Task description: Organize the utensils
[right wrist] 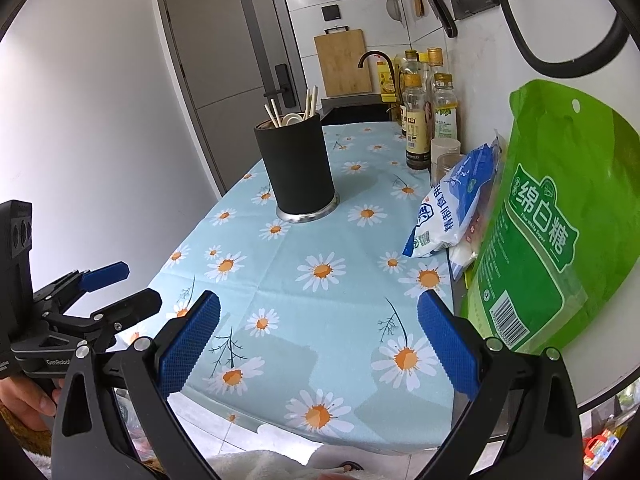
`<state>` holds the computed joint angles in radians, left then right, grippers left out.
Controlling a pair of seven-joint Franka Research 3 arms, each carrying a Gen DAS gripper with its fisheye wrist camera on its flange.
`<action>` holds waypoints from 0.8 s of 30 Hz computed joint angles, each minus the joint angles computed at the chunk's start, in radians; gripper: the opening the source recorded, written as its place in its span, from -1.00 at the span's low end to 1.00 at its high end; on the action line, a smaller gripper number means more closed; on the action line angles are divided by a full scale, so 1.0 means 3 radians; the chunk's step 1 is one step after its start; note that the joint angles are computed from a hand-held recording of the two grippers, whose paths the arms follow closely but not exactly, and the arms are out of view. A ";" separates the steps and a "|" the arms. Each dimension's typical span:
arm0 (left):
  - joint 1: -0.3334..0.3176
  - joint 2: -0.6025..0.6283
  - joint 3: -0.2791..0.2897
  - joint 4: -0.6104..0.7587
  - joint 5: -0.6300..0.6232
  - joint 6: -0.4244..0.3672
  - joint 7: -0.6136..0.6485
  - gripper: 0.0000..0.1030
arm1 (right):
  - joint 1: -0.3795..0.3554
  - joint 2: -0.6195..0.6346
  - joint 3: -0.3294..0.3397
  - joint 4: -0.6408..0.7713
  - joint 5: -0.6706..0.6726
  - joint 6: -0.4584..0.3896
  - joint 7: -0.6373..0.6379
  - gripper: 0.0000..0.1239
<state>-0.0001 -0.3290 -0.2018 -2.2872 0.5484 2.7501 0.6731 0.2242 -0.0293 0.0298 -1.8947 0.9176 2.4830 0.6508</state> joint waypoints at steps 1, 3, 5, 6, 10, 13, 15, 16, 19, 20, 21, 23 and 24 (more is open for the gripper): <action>-0.0002 0.0004 -0.0001 0.0006 -0.0002 -0.0005 0.0000 0.87 | 0.0000 -0.0001 0.0001 0.0000 0.0007 0.0001 -0.0006 0.58; 0.0005 0.0003 -0.0002 0.0004 0.0013 0.0005 -0.0009 0.87 | 0.0000 0.0004 0.0002 0.0008 0.0004 -0.0002 0.0004 0.58; 0.0005 0.0011 0.0000 0.0009 0.0015 0.0006 -0.0009 0.87 | 0.0001 0.0006 0.0004 0.0008 0.0004 0.0006 0.0004 0.58; 0.0004 0.0009 -0.0002 0.0007 0.0016 0.0009 -0.0015 0.87 | 0.0000 0.0010 0.0004 0.0012 -0.0006 0.0001 0.0014 0.58; -0.0002 0.0022 0.0008 0.0019 0.0005 0.0000 0.0001 0.87 | 0.0001 0.0015 0.0008 0.0020 -0.0012 -0.0015 0.0004 0.58; 0.0002 0.0023 0.0005 0.0021 0.0014 -0.0002 -0.0005 0.87 | 0.0003 0.0022 0.0012 0.0026 -0.0014 0.0004 -0.0003 0.58; -0.0004 0.0022 0.0009 0.0018 0.0007 -0.0002 0.0005 0.87 | 0.0004 0.0029 0.0015 0.0034 -0.0018 0.0001 0.0005 0.58; -0.0001 0.0022 0.0008 0.0018 0.0011 -0.0003 0.0003 0.87 | 0.0003 0.0028 0.0015 0.0032 -0.0021 0.0002 0.0006 0.58; -0.0008 0.0027 0.0015 0.0023 -0.0003 -0.0008 0.0013 0.87 | 0.0003 0.0038 0.0018 0.0045 -0.0027 -0.0008 0.0009 0.58; -0.0008 0.0028 0.0016 0.0024 -0.0006 -0.0010 0.0015 0.87 | 0.0003 0.0040 0.0018 0.0049 -0.0014 -0.0014 0.0001 0.58; -0.0006 0.0029 0.0013 0.0026 -0.0003 -0.0012 0.0012 0.87 | 0.0002 0.0041 0.0017 0.0052 0.0006 -0.0021 -0.0008 0.58; -0.0025 0.0036 0.0035 0.0027 -0.0045 -0.0010 0.0048 0.87 | 0.0005 0.0049 0.0023 0.0057 -0.0015 0.0001 0.0001 0.58; -0.0032 0.0044 0.0043 0.0030 -0.0067 -0.0013 0.0062 0.87 | 0.0005 0.0055 0.0024 0.0062 -0.0026 -0.0004 0.0007 0.58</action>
